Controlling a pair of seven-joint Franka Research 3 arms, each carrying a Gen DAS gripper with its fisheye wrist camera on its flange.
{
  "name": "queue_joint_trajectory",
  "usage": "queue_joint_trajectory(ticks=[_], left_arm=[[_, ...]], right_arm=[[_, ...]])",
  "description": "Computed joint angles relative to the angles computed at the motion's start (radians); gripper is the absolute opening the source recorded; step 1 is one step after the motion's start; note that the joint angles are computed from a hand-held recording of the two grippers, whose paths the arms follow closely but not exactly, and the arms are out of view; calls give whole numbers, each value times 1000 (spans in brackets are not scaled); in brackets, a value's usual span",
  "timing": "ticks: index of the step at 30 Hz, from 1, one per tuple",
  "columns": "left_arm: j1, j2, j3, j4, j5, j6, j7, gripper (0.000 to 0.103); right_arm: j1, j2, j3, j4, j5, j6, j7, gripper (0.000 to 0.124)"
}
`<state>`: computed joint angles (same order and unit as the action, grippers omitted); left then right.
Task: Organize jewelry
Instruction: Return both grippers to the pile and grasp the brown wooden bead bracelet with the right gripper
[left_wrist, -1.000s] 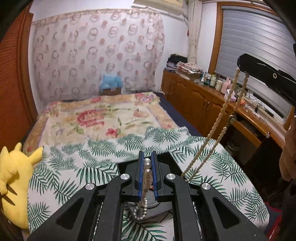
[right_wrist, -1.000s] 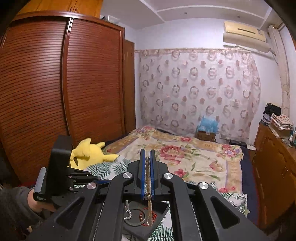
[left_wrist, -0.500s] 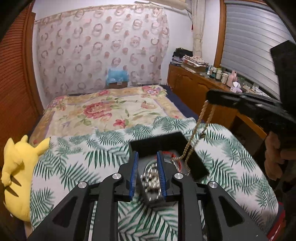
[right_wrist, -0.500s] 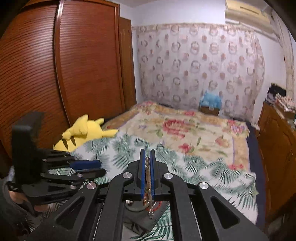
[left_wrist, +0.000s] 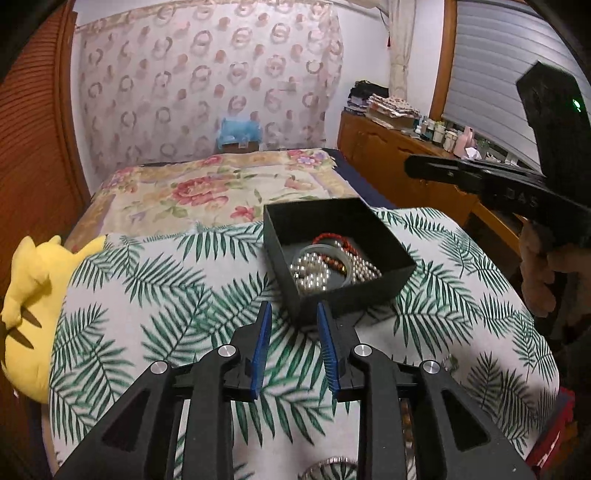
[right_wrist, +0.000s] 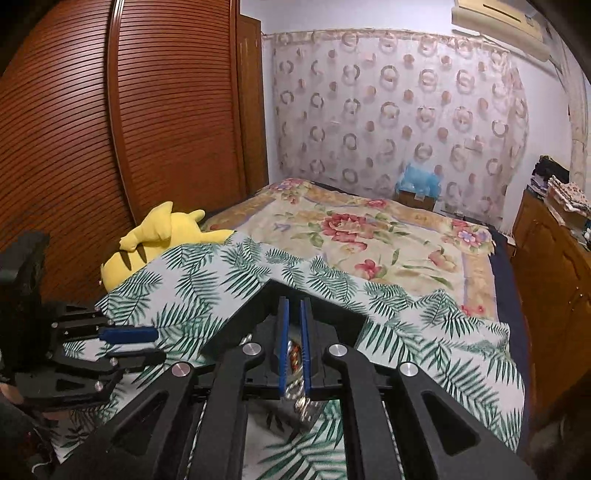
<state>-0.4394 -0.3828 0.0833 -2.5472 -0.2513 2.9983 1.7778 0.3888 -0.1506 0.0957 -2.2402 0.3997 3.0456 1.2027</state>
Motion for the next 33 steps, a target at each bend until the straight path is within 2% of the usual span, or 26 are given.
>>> queue_joint_trajectory(ticks=[3,11,15,17,19,27,29,31,33], left_arm=[[10,-31,-8,-32,8,-1,-13,24],[51,-135,-53,-139,96,-4,-108,24],[69,-202,-64,-202,142,9,-174,26],[76,-228,-66,-227,171,14,-197,32],[85,-251,-67,-252,198,14,-220,34],[55,-299,-6,-312,223,-2,-262,44],[51,-297,-4,-318,226,-9,-266,44],[49,-295,-4,-323,229,-10,-268,44],[43,-294,-4,-329,228,-6,-271,44]], right_arm=[[7,-57,5,-78,9,10,7,7],[-28,-187,62,-247,-78,6,121,7],[7,-263,52,-318,-85,-33,136,8],[14,-287,59,-346,-96,-40,143,8],[38,-306,55,-371,-95,-51,143,8],[144,-322,49,-452,-67,-30,136,8],[156,-326,50,-464,-64,-30,137,13],[227,-328,2,-478,-27,-11,97,26],[216,-328,23,-481,-31,-15,102,29]])
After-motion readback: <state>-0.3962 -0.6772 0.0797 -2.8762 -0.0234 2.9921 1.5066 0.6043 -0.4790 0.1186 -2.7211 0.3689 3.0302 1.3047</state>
